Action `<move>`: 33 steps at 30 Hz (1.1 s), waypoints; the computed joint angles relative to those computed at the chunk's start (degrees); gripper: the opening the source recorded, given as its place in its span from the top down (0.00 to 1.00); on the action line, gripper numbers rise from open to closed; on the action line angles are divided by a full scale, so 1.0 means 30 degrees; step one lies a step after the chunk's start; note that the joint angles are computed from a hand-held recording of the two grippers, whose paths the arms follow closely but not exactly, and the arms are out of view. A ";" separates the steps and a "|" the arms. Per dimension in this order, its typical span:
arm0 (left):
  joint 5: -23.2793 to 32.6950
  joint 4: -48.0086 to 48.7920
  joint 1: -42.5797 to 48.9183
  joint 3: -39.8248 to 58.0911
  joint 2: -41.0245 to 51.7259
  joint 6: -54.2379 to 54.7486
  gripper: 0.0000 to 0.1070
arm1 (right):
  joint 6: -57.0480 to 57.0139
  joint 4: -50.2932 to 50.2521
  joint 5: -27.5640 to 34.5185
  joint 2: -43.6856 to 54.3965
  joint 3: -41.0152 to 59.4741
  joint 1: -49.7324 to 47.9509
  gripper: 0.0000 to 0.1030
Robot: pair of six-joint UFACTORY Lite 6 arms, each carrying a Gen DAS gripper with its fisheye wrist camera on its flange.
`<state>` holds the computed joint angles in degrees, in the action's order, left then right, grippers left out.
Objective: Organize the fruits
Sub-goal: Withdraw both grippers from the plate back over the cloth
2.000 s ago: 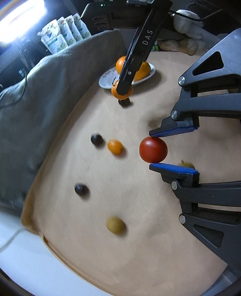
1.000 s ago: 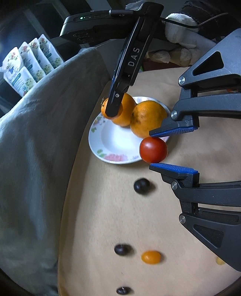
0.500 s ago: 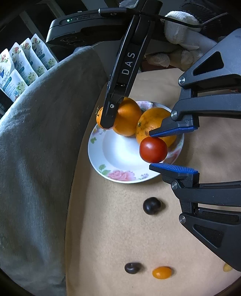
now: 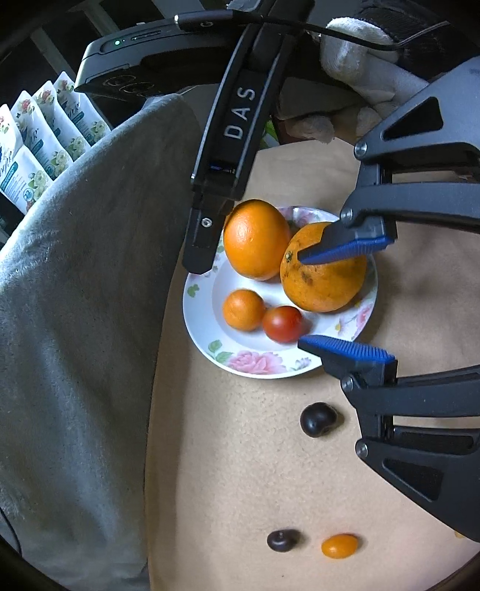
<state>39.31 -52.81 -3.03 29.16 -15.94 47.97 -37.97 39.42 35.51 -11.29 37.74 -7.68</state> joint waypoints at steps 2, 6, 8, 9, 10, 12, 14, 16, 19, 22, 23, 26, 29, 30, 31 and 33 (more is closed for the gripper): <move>0.0063 0.0052 -0.0017 0.0033 -0.0107 -0.0072 0.57 | -0.0044 0.0090 0.0022 -0.0052 0.0068 -0.0058 0.29; 0.0123 0.0700 -0.0237 0.0132 -0.0720 -0.0775 0.51 | 0.0063 0.0230 -0.0010 -0.0428 0.0015 -0.0121 0.27; 0.0197 0.0895 -0.0142 0.0102 -0.0849 -0.0849 0.51 | 0.0252 0.0215 -0.0006 -0.0646 -0.0109 -0.0041 0.27; 0.0275 0.0979 -0.0048 0.0042 -0.0978 -0.0863 0.51 | 0.0458 0.0125 -0.0083 -0.0783 -0.0184 0.0126 0.27; 0.0306 0.1078 0.0008 -0.0020 -0.1103 -0.0908 0.51 | 0.0570 0.0036 -0.0104 -0.0946 -0.0273 0.0188 0.27; 0.0415 0.1408 0.0269 -0.0299 -0.1577 -0.0969 0.51 | 0.0855 -0.0106 -0.0236 -0.1210 -0.0418 0.0502 0.27; 0.0616 0.1689 0.0656 -0.0375 -0.1813 -0.0981 0.51 | 0.1142 -0.0162 -0.0428 -0.1467 -0.0620 0.0840 0.27; 0.0958 0.1928 0.1333 -0.0488 -0.2073 -0.0804 0.51 | 0.1427 -0.0194 -0.0532 -0.1860 -0.0901 0.1041 0.27; 0.1604 0.2399 0.2557 -0.0834 -0.2727 -0.0448 0.51 | 0.1622 0.0055 -0.0614 -0.2571 -0.1435 0.1219 0.27; 0.2257 0.3009 0.3703 -0.1104 -0.3422 -0.0324 0.51 | 0.1846 0.0387 -0.0673 -0.3495 -0.2004 0.1419 0.27; 0.2669 0.3221 0.4469 -0.1234 -0.3683 -0.0022 0.51 | 0.1976 0.0409 -0.0685 -0.3725 -0.2115 0.1539 0.27; 0.3897 0.3825 0.6877 -0.1656 -0.4469 0.1052 0.51 | 0.2798 0.0110 -0.0791 -0.4629 -0.2483 0.2282 0.27; 0.5008 0.4391 0.9328 -0.1983 -0.5058 0.2397 0.51 | 0.3978 -0.0450 -0.0939 -0.5908 -0.2977 0.3519 0.27; 0.5359 0.4651 1.0285 -0.2066 -0.5231 0.2937 0.51 | 0.4326 -0.0624 -0.0969 -0.6239 -0.3097 0.3877 0.27; 0.5752 0.4960 1.1460 -0.2124 -0.5348 0.3639 0.51 | 0.4721 -0.0864 -0.0971 -0.6648 -0.3239 0.4326 0.27; 0.6376 0.5374 1.3348 -0.2157 -0.5378 0.4714 0.51 | 0.6618 -0.2222 -0.1214 -0.7333 -0.3382 0.5774 0.27</move>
